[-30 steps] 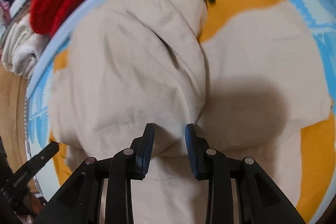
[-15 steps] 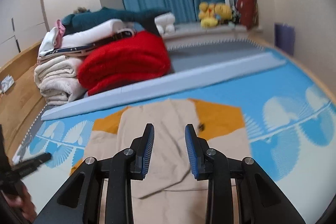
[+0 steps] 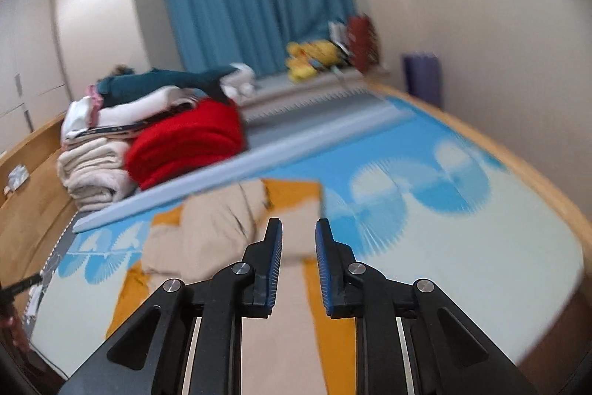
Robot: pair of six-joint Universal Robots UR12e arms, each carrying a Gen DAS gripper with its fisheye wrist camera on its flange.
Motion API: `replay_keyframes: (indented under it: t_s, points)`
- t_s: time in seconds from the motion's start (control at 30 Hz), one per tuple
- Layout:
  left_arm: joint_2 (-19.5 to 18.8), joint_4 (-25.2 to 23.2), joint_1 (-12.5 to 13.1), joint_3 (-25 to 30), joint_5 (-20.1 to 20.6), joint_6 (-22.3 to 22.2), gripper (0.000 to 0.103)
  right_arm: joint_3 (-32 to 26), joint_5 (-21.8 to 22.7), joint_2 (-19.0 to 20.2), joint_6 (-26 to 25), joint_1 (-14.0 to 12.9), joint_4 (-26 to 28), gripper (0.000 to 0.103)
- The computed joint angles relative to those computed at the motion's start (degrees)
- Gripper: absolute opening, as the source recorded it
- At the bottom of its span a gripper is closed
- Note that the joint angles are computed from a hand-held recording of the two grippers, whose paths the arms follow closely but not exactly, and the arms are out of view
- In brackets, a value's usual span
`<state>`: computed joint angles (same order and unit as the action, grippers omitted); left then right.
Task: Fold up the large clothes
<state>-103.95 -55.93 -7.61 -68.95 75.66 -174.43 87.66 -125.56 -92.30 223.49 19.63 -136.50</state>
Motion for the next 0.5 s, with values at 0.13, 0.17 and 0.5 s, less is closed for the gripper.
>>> replay_keyframes:
  t_s: [0.13,0.17,0.5]
  points:
    - [2.8,-4.7,1.5,-5.1,-0.2,-1.1,0.004,6.9,4.6,-4.4,8.8,-0.4,5.9,0.021]
    - [2.5,-9.2,1.6,-4.6,0.7,-2.6,0.004,8.5,7.5,-5.2,10.8,-1.1,7.2,0.021]
    - [0.2,-18.9,3.3,-7.8,-3.2,-14.1,0.003,13.7,22.5,-6.2,12.7,-5.2,14.5,0.035]
